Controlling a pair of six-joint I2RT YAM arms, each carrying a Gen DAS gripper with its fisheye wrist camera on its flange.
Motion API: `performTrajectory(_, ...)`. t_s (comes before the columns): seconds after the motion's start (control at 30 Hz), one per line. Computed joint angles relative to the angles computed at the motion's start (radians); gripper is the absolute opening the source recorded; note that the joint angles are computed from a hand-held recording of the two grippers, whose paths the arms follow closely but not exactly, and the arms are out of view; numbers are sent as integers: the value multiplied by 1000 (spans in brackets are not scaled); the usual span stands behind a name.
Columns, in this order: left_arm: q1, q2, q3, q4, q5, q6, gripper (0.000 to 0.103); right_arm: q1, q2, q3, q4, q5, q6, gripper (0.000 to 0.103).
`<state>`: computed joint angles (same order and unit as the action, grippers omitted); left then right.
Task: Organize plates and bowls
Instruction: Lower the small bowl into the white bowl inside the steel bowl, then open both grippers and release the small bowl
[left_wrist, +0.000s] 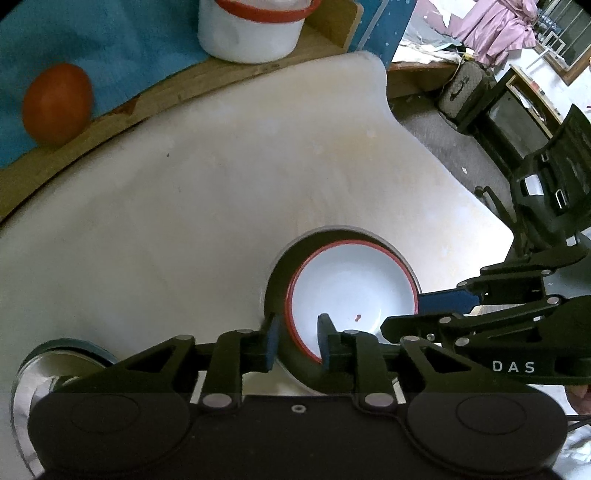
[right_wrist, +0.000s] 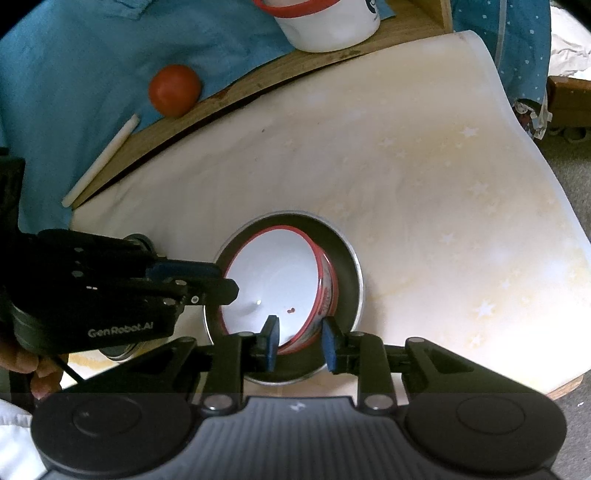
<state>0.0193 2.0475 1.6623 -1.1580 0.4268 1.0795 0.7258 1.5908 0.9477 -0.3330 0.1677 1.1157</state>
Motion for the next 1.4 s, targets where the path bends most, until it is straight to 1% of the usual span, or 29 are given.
performTrajectory(0.23, 16, -12, 25, -16, 37, 1, 32, 13, -12, 8, -22, 31, 4, 31)
performTrajectory(0.33, 21, -18, 34, -14, 49, -5, 37, 24, -22, 14, -41, 54, 11, 33)
performTrajectory(0.47, 22, -32, 37, 11, 59, -25, 49, 29, -34, 22, -66, 71, 13, 37)
performTrajectory(0.5, 21, -39, 35, 19, 61, -31, 55, 29, -39, 18, -68, 72, 12, 39)
performTrajectory(0.53, 21, -42, 34, 27, 63, -38, 58, 29, -42, 18, -71, 76, 14, 40)
performTrajectory(0.6, 22, -46, 36, 38, 71, -47, 70, 31, -42, 23, -76, 82, 20, 45)
performTrajectory(0.67, 21, -48, 38, 52, 72, -60, 76, 31, -50, 20, -78, 93, 24, 48)
performTrajectory(0.7, 21, -54, 32, 62, 71, -67, 79, 30, -54, 21, -81, 95, 23, 52)
performTrajectory(0.83, 20, -63, 27, 91, 64, -98, 86, 31, -66, 21, -87, 114, 27, 62)
performTrajectory(0.9, 19, -59, 29, 104, 62, -116, 94, 28, -77, 15, -87, 118, 28, 67)
performTrajectory(0.97, 18, -64, 24, 122, 62, -133, 97, 23, -85, 11, -87, 121, 27, 74)
performTrajectory(1.03, 17, -65, 22, 132, 61, -143, 98, 23, -90, 9, -89, 128, 30, 79)
performTrajectory(1.1, 16, -64, 21, 143, 61, -151, 101, 19, -97, 3, -86, 130, 31, 86)
performTrajectory(1.27, 16, -71, 8, 170, 58, -160, 102, 11, -102, 1, -84, 134, 29, 94)
performTrajectory(1.4, 16, -89, -31, 224, 50, -160, 102, 12, -103, -1, -82, 142, 28, 101)
